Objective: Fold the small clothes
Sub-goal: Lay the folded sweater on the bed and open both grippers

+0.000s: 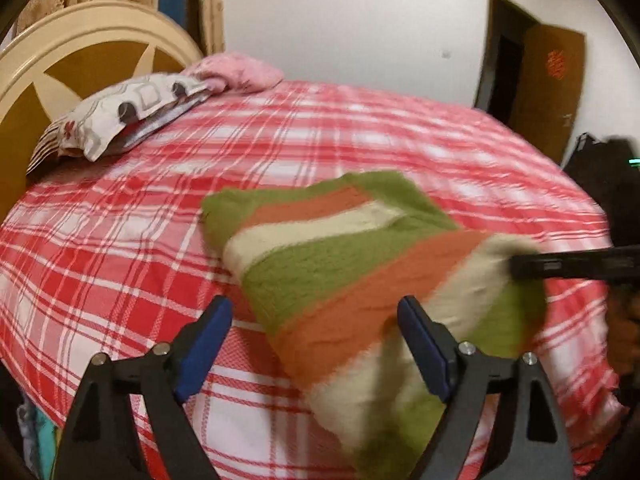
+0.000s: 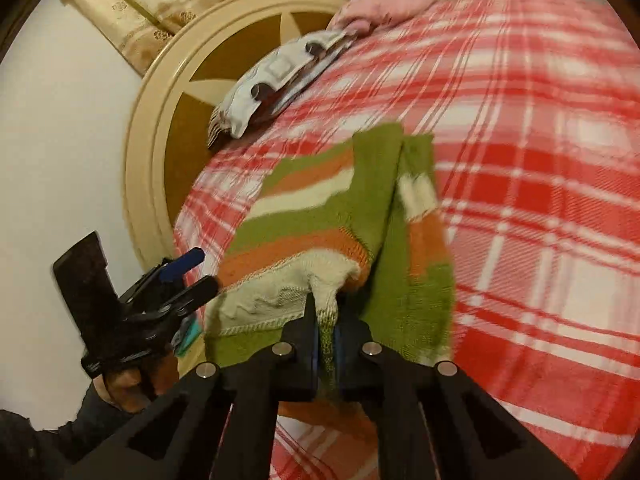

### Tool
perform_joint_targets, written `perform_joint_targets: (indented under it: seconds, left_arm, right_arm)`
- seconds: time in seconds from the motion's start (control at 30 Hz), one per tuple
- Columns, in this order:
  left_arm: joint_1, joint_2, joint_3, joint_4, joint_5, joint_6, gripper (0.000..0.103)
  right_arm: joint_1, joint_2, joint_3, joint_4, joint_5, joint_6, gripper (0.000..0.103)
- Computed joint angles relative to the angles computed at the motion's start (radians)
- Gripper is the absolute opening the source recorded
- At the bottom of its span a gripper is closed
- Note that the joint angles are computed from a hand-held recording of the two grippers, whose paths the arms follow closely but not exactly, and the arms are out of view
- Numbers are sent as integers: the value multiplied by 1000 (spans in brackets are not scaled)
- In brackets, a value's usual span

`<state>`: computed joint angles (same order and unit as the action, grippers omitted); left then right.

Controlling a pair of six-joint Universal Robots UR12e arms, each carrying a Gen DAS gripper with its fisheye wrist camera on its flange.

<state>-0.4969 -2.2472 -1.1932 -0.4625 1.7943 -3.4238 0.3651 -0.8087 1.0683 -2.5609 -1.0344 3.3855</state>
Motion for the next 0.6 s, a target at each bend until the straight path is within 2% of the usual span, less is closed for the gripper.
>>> perform_joint_targets:
  seconds: [0.1,0.2,0.27,0.33,0.4,0.47,0.53,0.6]
  left_arm:
    - [6,-11,6,-53,-62,-17,88]
    - [4,-16,-13,-10,-76,-41,91]
    - [1,-7,-20,-7,-64,-55,91]
    - [-5,1,-22,0,-46,-33,91]
    - [-18,10,-26,13,6,11,92]
    - [-23,12,-27,35,28,35,96]
    - [-22,4,-13,22,47,25,97]
    - [-18,-10,6,-3,67,-1,97]
  right_arm:
    - [-2,-33,32,80,-44,-19,5]
    - [-2,-25,43,144,-97,1,4]
    - [-7,-22,60,91,-74,32,4]
    - [-4,-27,61,72,-69,14,8]
    - [11,-40,57,74,-146,-21,12]
    - [32,-54,58,21,-264,-56,17]
    - [45,-57,52,-63,-316,-71,29]
    - [44,-43,26,-106,-251,-102,42]
